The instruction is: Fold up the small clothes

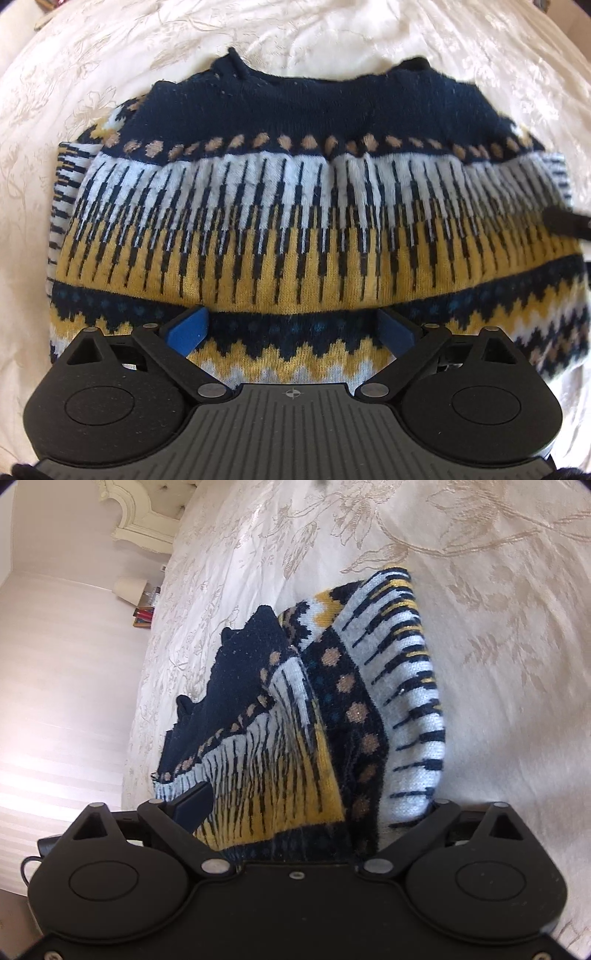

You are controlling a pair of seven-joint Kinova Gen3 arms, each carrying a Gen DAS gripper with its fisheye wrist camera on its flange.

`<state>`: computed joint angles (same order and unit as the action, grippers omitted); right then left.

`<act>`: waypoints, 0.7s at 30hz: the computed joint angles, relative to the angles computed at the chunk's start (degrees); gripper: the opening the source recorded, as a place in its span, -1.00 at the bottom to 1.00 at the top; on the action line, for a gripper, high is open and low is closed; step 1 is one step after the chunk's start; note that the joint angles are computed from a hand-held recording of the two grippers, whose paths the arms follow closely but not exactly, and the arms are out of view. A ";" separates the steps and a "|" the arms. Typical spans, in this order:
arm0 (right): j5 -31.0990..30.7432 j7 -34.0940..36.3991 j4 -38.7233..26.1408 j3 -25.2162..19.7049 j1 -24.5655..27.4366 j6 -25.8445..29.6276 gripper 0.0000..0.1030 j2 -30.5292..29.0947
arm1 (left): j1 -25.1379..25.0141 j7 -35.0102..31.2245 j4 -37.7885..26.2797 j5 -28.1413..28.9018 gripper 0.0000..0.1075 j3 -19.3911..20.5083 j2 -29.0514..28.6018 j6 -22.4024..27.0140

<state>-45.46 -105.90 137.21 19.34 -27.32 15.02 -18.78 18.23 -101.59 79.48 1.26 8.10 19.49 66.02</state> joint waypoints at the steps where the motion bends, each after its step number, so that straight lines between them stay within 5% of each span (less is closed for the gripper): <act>1: 2.17 -2.33 -0.68 -2.40 2.60 1.04 0.58 0.42 | -0.82 -0.72 -0.30 0.80 0.80 0.03 -0.16 0.28; 4: 7.62 -9.32 -2.13 -9.91 10.45 3.85 0.09 1.01 | -3.11 -2.89 0.42 2.66 0.79 -0.17 -2.15 -0.11; 7: 14.61 -16.31 -4.52 -17.88 18.09 7.60 -0.13 1.22 | -5.96 -6.96 2.05 4.59 0.79 -0.44 -4.75 -0.51; 14: 30.92 -32.62 -17.72 -36.46 32.74 21.86 -0.28 4.60 | -12.50 -14.90 3.00 9.13 0.79 -2.51 -8.61 1.80; 21: 46.99 -48.93 -35.04 -55.04 40.97 36.36 -0.32 10.90 | -19.74 -18.29 0.15 13.53 0.79 -5.24 -6.89 7.10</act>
